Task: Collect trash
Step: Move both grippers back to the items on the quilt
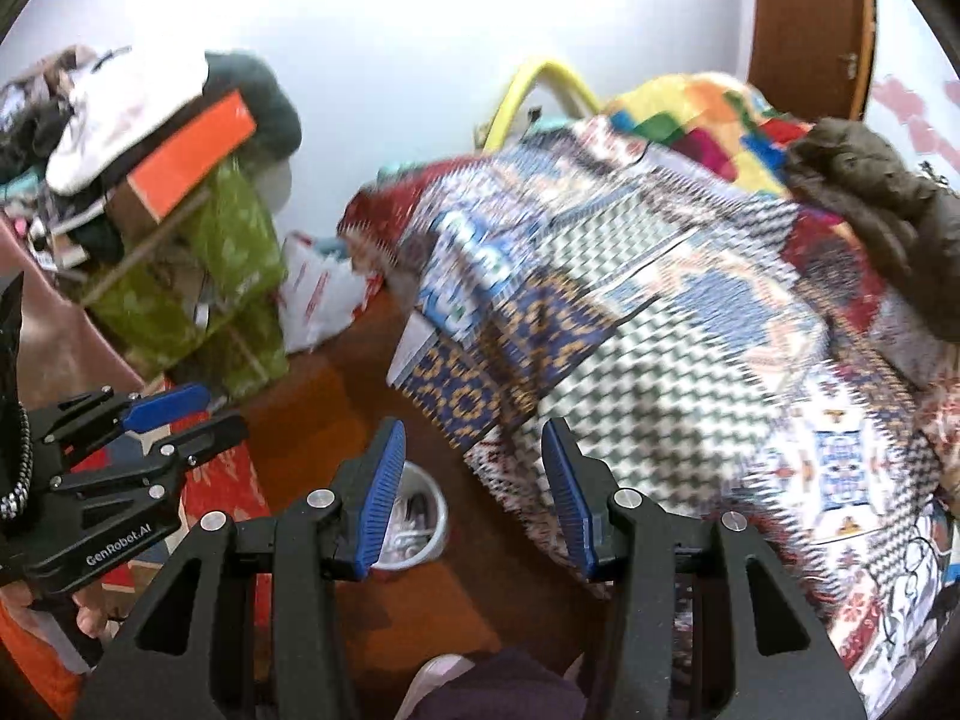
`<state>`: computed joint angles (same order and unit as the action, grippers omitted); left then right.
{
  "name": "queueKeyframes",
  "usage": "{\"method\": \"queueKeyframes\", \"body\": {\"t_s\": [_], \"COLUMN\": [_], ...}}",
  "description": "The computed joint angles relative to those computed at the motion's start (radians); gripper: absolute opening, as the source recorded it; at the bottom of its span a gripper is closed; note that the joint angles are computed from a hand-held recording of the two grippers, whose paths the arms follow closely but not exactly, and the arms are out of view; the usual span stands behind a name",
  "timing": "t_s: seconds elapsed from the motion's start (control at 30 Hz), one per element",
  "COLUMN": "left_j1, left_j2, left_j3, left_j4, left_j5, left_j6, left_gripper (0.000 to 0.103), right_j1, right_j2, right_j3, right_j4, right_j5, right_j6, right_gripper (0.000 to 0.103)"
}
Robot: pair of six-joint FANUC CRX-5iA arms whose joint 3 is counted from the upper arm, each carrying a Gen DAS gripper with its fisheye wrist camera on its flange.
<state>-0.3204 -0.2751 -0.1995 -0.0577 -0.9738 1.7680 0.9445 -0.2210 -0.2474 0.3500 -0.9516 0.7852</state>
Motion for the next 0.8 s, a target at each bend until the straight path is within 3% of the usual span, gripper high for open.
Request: {"method": "queueKeyframes", "body": {"t_s": [0.3,0.47,0.67,0.8], "left_j1": [-0.206,-0.280,-0.329,-0.351], "left_j2": [0.102,0.186,0.313,0.401], "left_j3": [0.197,0.305,0.443,0.535], "left_j4": [-0.120,-0.151,-0.126,-0.113], "left_j5": [0.003,-0.001,0.011,0.002], "left_j6": [0.102,0.129,0.092,0.059], "left_gripper": [0.039,0.039,0.039,0.039], "right_j1": [0.017,-0.017,-0.102,-0.215], "right_j2": [-0.183,-0.246,-0.293,-0.280], "right_j3": [-0.125,-0.162,-0.199,-0.197], "right_j4": [0.249,0.307,0.341,0.301], "right_j5": [-0.075,-0.093,-0.109,-0.077], "right_j6": [-0.131,-0.178,-0.190,-0.169], "right_gripper": [0.044,0.044,0.044,0.044]}}
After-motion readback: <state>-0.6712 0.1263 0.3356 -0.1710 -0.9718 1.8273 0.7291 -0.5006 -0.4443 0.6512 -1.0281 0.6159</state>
